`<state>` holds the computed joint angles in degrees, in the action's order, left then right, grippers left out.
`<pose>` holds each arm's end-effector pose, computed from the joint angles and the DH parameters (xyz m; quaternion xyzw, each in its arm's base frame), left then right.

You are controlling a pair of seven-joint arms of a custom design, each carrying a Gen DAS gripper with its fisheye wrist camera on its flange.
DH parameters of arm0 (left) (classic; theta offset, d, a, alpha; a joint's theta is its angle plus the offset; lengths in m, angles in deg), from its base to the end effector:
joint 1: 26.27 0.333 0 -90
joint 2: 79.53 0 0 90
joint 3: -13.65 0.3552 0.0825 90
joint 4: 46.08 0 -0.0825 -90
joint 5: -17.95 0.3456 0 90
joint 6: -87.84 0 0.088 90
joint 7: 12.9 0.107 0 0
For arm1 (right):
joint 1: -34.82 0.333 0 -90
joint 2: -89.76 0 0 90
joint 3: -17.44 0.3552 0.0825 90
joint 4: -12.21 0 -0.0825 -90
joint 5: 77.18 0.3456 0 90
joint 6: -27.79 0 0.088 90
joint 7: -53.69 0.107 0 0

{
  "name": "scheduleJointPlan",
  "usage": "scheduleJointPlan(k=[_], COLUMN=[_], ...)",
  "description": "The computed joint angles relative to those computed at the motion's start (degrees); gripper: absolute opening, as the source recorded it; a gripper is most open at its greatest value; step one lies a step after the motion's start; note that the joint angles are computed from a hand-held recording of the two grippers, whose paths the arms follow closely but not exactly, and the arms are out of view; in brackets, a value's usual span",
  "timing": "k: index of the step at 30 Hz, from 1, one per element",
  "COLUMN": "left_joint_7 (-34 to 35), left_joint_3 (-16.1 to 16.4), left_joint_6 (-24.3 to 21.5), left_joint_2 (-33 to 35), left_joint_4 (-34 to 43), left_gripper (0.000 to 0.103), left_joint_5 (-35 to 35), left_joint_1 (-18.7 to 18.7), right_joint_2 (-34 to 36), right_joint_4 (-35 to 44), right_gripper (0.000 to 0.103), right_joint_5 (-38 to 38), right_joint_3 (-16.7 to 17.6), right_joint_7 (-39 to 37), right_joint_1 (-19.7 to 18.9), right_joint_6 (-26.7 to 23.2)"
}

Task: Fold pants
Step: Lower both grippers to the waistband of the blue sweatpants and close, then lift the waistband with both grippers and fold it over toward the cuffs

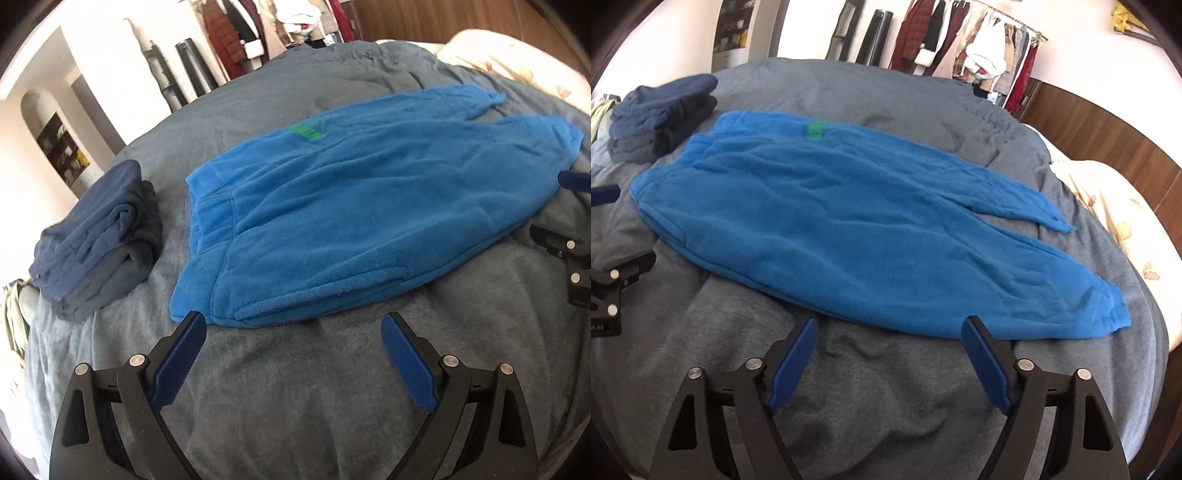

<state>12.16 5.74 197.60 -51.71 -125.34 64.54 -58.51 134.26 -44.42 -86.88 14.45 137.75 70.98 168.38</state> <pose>0.5756 -0.3893 0.5035 -0.7215 0.5993 -0.0697 0.3397 0.6581 0.4525 0.5165 -0.8694 0.3511 -0.2497 0.2419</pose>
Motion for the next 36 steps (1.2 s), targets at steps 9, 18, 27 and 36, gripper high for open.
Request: scheduleJointPlan(k=[9, 18, 27, 36], left_joint_7=[4.7, 5.5, 7.1, 3.9], left_joint_3=[0.8, 0.6, 0.6, 0.5], left_joint_6=[-0.1, 4.9, 7.1, 9.4], left_joint_2=[1.8, 1.0, 0.4, -1.7], left_joint_4=[1.6, -0.2, -0.9, -3.2], left_gripper=[0.097, 0.071, 0.034, 0.021], left_joint_5=[2.0, 0.0, -0.5, 0.8], left_joint_1=[-0.1, 2.0, 2.1, 2.1], right_joint_2=[3.8, 6.0, 6.3, 4.2], right_joint_4=[6.1, 10.4, 10.7, 8.2], right_gripper=[0.072, 0.065, 0.033, 0.018], right_joint_5=[0.4, 0.8, 2.3, 3.7], right_joint_3=[0.1, -0.7, 0.0, 0.5], right_joint_7=[-2.7, -1.1, -0.7, 0.2], right_joint_1=[0.0, -0.3, -1.2, -1.9], right_joint_6=[-3.9, -5.1, -3.6, -1.4])
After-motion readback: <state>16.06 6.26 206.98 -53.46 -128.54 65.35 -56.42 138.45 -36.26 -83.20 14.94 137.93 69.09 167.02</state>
